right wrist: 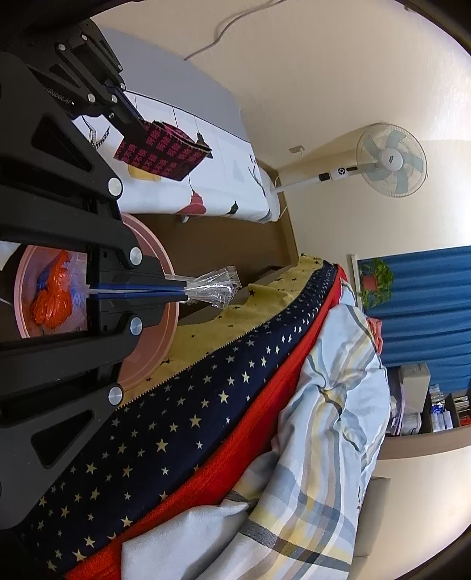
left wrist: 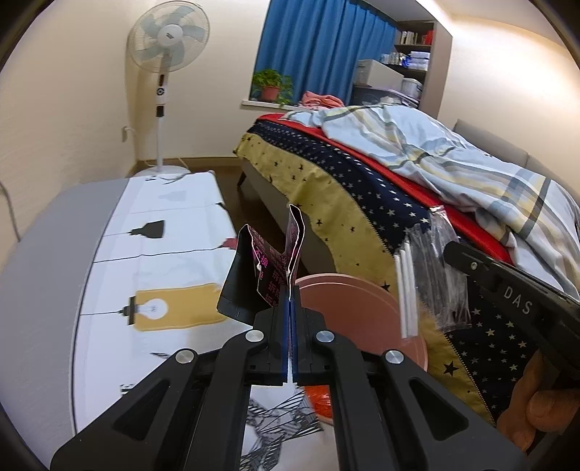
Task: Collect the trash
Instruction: 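Carry the pink card and clear straws over the pink bin with both grippers, then open both grippers to drop the card and straws into the bin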
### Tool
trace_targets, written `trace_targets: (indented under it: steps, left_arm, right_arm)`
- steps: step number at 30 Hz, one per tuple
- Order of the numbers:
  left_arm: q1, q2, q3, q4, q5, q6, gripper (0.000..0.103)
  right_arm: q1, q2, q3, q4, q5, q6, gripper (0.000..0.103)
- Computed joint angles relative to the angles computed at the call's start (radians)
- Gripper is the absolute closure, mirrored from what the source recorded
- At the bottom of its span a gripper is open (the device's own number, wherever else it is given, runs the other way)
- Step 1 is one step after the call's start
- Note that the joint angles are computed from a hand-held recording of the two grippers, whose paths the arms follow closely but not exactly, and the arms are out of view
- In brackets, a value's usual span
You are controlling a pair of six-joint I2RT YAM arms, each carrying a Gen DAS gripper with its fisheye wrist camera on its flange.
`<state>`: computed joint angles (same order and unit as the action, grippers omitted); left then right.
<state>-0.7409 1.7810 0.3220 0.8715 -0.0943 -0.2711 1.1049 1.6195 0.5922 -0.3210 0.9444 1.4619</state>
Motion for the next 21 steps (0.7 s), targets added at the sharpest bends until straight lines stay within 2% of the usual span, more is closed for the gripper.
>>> trace_targets:
  steps: [21]
  left_arm:
    - [-0.033, 0.158, 0.145, -0.04, 0.066, -0.014, 0.103]
  right_arm:
    - [-0.072, 0.042, -0.022, 0.025, -0.049, -0.001, 0.102]
